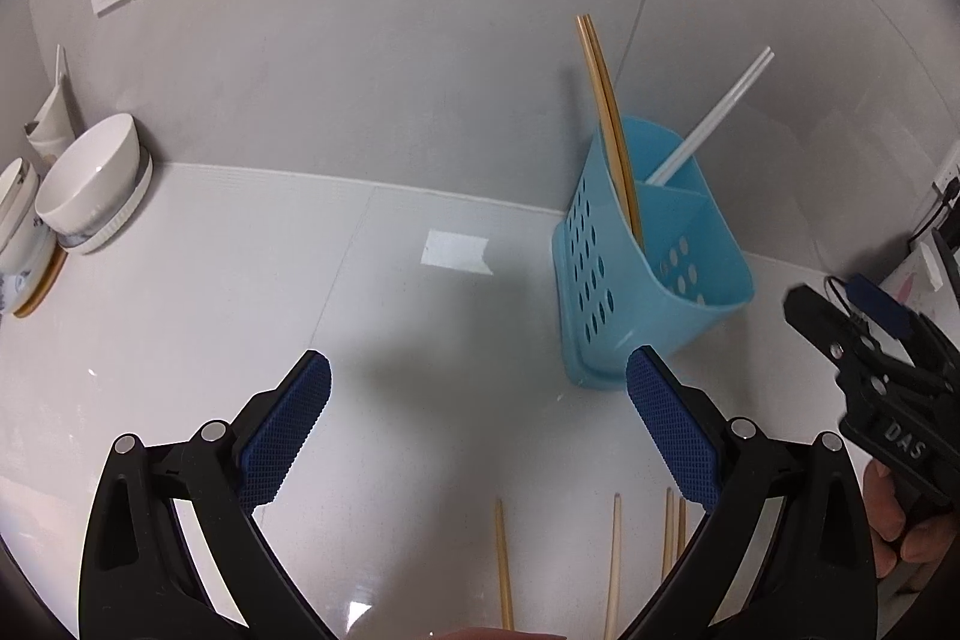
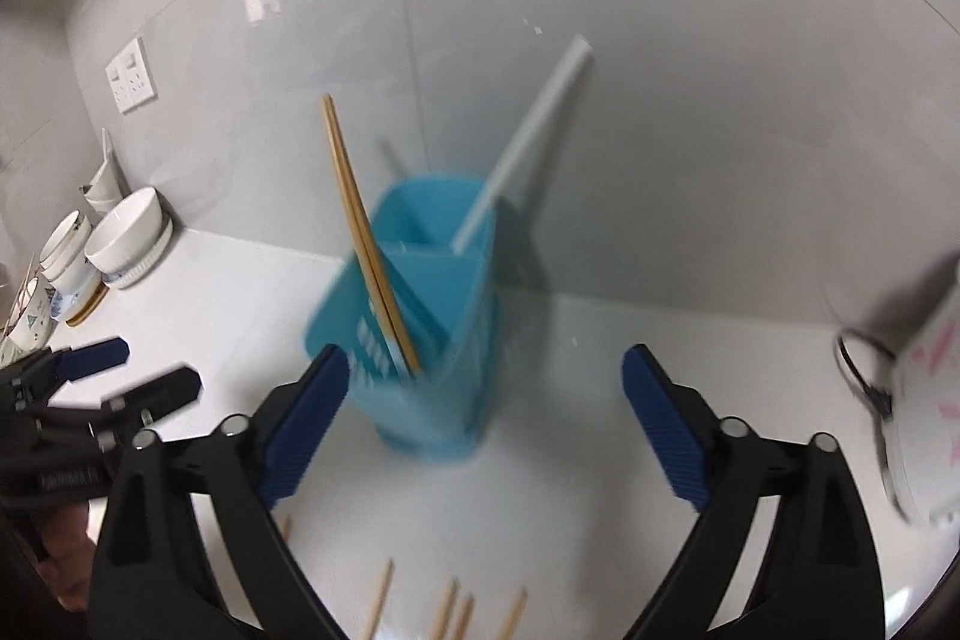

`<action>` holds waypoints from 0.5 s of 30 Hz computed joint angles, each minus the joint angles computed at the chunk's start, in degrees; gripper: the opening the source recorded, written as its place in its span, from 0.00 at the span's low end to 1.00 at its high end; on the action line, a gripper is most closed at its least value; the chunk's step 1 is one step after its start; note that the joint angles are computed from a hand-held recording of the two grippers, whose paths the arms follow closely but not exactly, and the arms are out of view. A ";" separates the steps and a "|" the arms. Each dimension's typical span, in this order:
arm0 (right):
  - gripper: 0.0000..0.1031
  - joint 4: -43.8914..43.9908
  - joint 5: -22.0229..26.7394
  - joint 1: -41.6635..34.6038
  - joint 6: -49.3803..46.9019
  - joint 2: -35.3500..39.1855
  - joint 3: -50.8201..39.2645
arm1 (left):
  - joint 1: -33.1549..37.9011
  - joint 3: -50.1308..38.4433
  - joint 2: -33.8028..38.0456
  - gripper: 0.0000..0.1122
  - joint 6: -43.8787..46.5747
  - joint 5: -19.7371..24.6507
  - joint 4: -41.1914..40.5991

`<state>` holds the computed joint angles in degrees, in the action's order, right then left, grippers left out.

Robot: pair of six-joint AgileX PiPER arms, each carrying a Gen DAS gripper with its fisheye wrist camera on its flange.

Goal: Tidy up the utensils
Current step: 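Move both open tools back over the remaining chopsticks on the table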

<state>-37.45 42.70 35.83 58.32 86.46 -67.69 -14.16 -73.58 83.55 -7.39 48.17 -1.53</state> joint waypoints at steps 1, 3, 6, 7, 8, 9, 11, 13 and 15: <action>0.90 -0.04 0.63 0.31 0.69 -1.06 1.32 | 0.02 0.48 -0.46 0.86 0.21 0.45 -0.33; 0.91 0.15 3.37 1.75 2.54 -3.32 4.27 | -0.22 1.53 -1.21 0.86 0.11 1.37 -0.40; 0.91 0.90 7.32 3.83 4.70 -5.78 7.70 | 0.13 3.98 -2.78 0.86 0.31 2.55 -1.50; 0.91 1.53 8.40 4.45 5.27 -6.57 8.83 | 0.57 4.69 -3.06 0.86 0.50 3.53 -2.36; 0.91 2.18 9.04 5.01 5.91 -7.27 10.00 | 0.89 5.30 -3.26 0.86 0.91 4.37 -3.15; 0.91 2.74 10.87 5.99 6.73 -7.69 11.04 | 0.87 6.16 -3.72 0.86 0.97 4.72 -3.26; 0.91 3.99 13.48 7.79 7.62 -8.50 13.08 | 0.46 8.66 -5.09 0.86 0.96 4.45 -2.91; 0.91 5.83 14.21 8.60 8.15 -8.96 14.48 | 0.60 10.69 -5.93 0.86 2.09 4.60 -3.67; 0.91 7.77 14.64 9.65 9.23 -8.73 15.77 | 0.29 12.54 -6.49 0.86 2.13 4.84 -3.34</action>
